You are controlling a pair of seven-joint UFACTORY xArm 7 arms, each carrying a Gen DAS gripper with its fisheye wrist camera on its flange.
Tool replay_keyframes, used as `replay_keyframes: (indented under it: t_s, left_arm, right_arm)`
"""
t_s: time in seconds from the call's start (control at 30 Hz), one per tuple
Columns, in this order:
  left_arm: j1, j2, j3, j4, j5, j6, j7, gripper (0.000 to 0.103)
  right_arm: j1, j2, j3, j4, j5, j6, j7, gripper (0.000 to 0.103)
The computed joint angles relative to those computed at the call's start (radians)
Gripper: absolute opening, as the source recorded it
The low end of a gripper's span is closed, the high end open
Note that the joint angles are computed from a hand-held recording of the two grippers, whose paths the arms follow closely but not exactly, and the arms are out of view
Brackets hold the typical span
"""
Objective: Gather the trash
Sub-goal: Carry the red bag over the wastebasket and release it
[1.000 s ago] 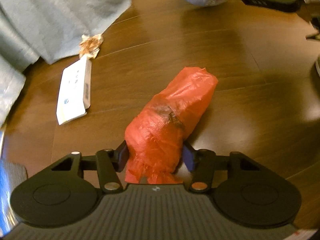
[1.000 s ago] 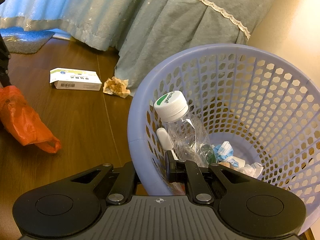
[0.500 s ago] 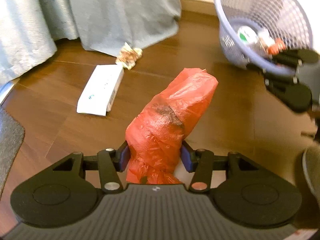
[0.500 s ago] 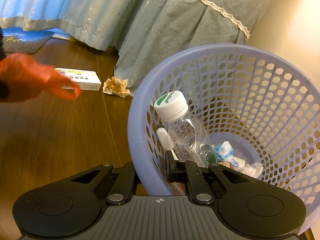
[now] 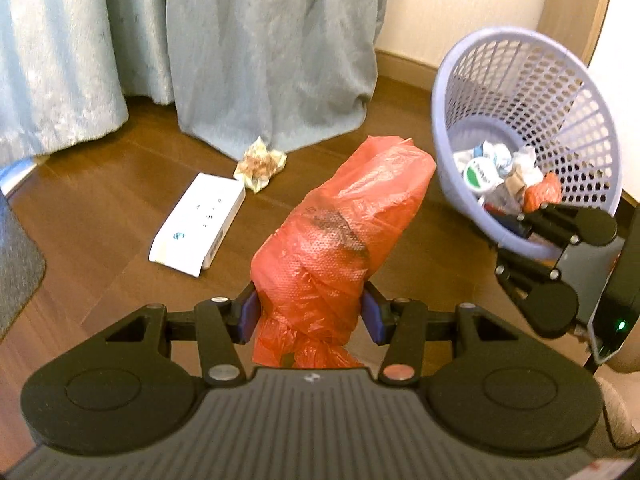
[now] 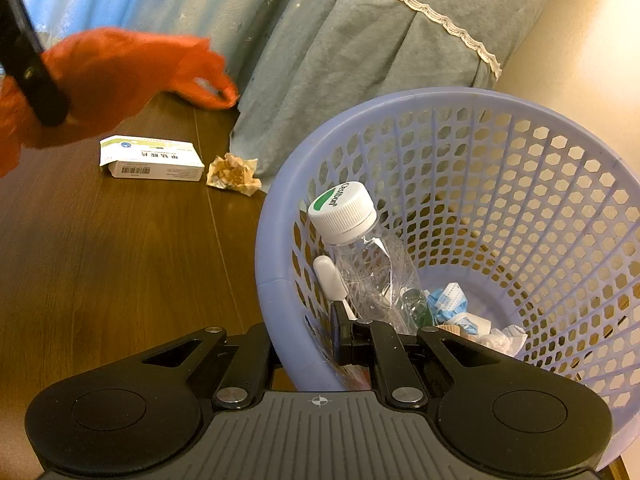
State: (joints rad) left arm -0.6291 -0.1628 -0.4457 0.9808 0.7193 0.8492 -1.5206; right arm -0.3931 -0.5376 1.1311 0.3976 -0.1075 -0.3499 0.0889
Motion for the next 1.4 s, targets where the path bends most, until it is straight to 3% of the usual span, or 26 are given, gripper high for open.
replay_keyframes:
  t_s: [0.97,1.17,1.4]
  left_arm:
    - [-0.002,0.042,0.02,0.077,0.031,-0.059,-0.012,0.047]
    - [-0.014,0.082,0.03,0.149,0.054,-0.07,0.054,0.047]
    - [-0.06,0.212,0.076,0.306,0.076,-0.111,0.212,0.047]
  right_arm:
    - [0.007,0.002,-0.008,0.002,0.001,0.005,-0.005,0.007]
    - [0.012,0.002,-0.011,0.001,0.0,0.008,-0.007,0.007]
    - [0.026,0.001,-0.021,-0.007,0.006,0.003,-0.005,0.007]
